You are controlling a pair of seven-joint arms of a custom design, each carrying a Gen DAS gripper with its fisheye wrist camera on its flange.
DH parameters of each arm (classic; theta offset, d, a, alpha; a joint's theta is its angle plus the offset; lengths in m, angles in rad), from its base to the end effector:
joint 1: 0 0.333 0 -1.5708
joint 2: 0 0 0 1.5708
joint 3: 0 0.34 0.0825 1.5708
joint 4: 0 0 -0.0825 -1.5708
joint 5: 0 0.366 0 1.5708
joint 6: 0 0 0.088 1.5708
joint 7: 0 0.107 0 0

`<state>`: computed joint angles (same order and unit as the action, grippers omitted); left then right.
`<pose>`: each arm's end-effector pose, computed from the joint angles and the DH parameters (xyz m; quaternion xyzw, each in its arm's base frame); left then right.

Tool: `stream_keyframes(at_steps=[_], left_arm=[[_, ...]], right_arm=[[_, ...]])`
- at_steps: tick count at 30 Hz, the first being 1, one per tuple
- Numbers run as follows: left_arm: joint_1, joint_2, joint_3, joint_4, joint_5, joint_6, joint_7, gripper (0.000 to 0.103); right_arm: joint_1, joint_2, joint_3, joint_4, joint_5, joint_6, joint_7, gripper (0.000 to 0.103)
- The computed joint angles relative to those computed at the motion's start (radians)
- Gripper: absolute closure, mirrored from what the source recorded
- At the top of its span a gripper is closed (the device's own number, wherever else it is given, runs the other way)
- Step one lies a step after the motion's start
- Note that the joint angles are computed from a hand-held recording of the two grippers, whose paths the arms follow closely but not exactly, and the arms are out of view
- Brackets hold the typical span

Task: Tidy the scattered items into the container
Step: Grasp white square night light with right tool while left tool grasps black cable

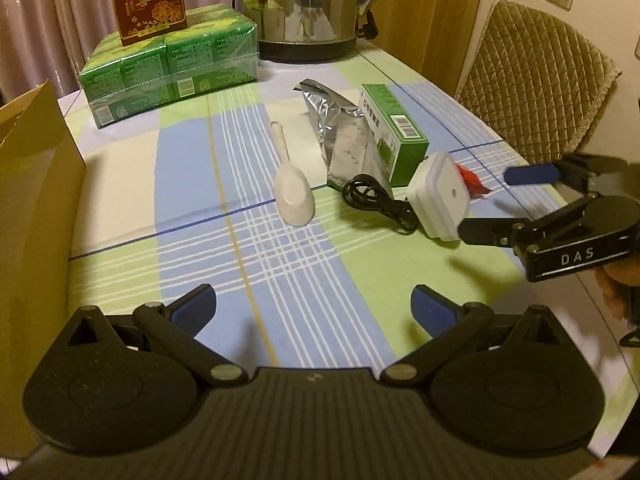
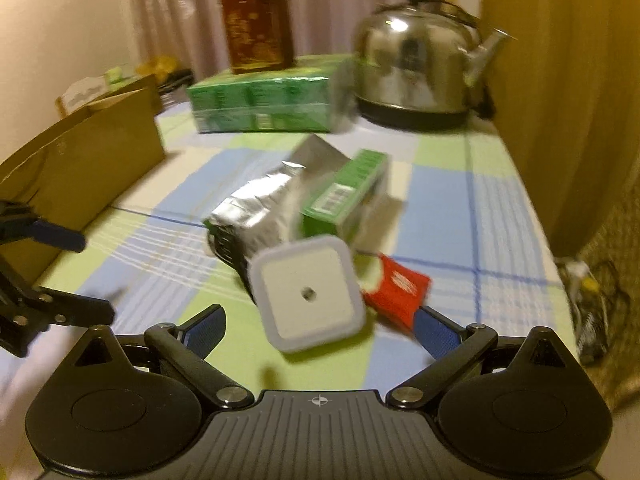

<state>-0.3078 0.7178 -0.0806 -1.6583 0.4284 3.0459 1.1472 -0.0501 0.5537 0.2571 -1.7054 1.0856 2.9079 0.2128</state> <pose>0.6680 -0.2946 0.2969 -0.5447 0.7696 -0.2780 0.1837 0.6975 0.0615 0.3558 -0.7793 0.4706 -0.1817 0.3718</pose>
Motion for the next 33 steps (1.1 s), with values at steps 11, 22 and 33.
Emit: stream_keyframes(at_steps=[11, 22, 33], left_arm=[[0.041, 0.018, -0.042, 0.011, -0.026, -0.008, 0.055, 0.001], [0.061, -0.002, -0.056, -0.023, -0.031, 0.012, 0.078, 0.007], [0.050, 0.105, -0.109, 0.150, -0.117, -0.066, 0.094, 0.021]], right_arm=[[0.040, 0.089, -0.017, 0.084, -0.170, 0.015, 0.063, 0.039], [-0.018, -0.018, 0.037, -0.057, -0.093, -0.077, 0.011, 0.040], [0.026, -0.063, -0.019, -0.126, -0.017, 0.070, 0.018, 0.040]])
